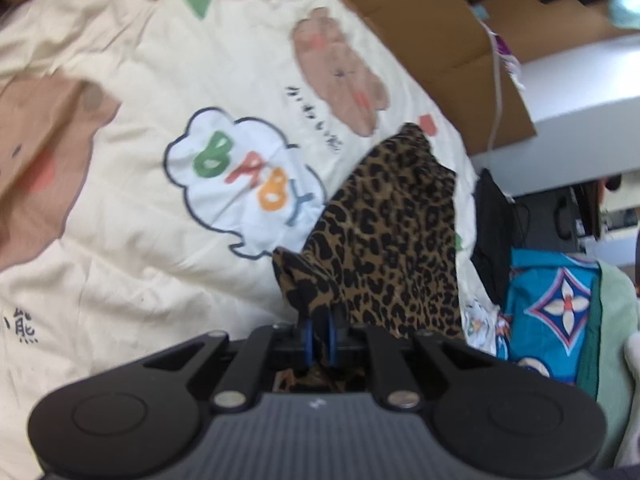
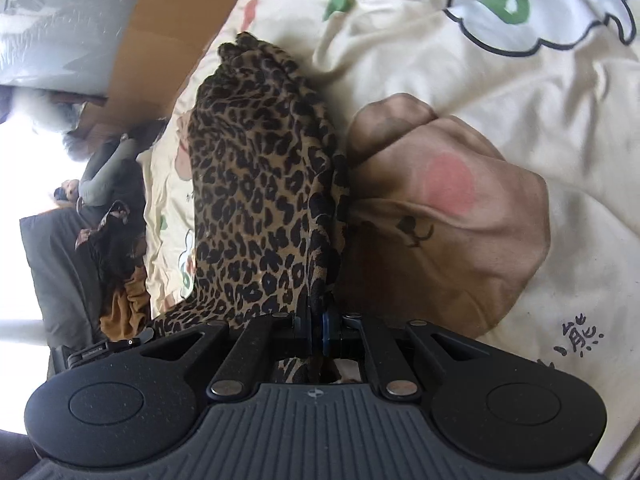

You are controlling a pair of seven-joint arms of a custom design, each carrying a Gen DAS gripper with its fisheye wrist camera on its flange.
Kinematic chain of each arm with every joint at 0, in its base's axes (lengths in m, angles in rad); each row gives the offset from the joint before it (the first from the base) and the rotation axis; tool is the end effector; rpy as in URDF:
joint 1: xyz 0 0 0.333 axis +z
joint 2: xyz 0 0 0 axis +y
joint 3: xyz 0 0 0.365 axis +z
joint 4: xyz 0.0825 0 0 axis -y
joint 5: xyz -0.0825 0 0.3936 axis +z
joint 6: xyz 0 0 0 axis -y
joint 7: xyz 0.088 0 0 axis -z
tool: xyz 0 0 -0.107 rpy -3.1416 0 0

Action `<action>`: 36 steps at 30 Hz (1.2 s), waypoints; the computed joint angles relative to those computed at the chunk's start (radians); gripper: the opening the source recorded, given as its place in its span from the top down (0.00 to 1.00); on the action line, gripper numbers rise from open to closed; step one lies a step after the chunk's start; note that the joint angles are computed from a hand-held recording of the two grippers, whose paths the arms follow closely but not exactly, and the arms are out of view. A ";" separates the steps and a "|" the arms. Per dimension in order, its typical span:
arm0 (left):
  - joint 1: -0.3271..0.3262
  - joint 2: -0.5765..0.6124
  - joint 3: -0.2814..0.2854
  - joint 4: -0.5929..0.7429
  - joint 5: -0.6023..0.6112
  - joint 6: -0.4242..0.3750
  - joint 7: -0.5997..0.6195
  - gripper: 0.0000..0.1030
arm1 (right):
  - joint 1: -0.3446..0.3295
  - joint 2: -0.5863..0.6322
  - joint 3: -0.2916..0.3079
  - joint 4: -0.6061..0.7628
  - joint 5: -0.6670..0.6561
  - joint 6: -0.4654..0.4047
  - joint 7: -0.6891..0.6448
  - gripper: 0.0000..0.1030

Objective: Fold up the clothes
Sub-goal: 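Lower the held garment onto the sheet with both grippers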

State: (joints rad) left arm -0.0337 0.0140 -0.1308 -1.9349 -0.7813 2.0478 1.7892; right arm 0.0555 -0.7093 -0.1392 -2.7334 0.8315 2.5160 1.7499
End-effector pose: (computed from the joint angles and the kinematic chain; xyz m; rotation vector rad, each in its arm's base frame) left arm 0.5736 -0.1338 0.5453 1.8045 -1.8858 0.7901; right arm 0.3410 -0.0395 0.5073 -0.8418 2.1687 0.3154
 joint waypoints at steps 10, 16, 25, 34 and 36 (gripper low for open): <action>0.011 0.019 -0.002 0.029 -0.184 0.063 0.001 0.93 | 0.054 0.016 -0.035 0.046 0.102 0.142 -0.086 0.97; 0.002 0.063 -0.025 0.108 -0.201 0.099 0.005 0.93 | 0.065 0.069 -0.059 0.085 0.142 0.187 -0.127 0.97; -0.010 0.147 -0.070 0.184 -0.189 0.195 -0.035 0.93 | 0.059 0.195 -0.067 0.165 0.178 0.205 -0.158 0.97; -0.018 0.265 -0.115 0.290 -0.067 0.268 -0.152 0.93 | 0.029 0.349 -0.058 0.269 0.234 0.197 -0.189 0.97; -0.019 0.295 -0.127 0.318 -0.033 0.281 -0.179 0.93 | 0.020 0.378 -0.056 0.291 0.250 0.194 -0.205 0.97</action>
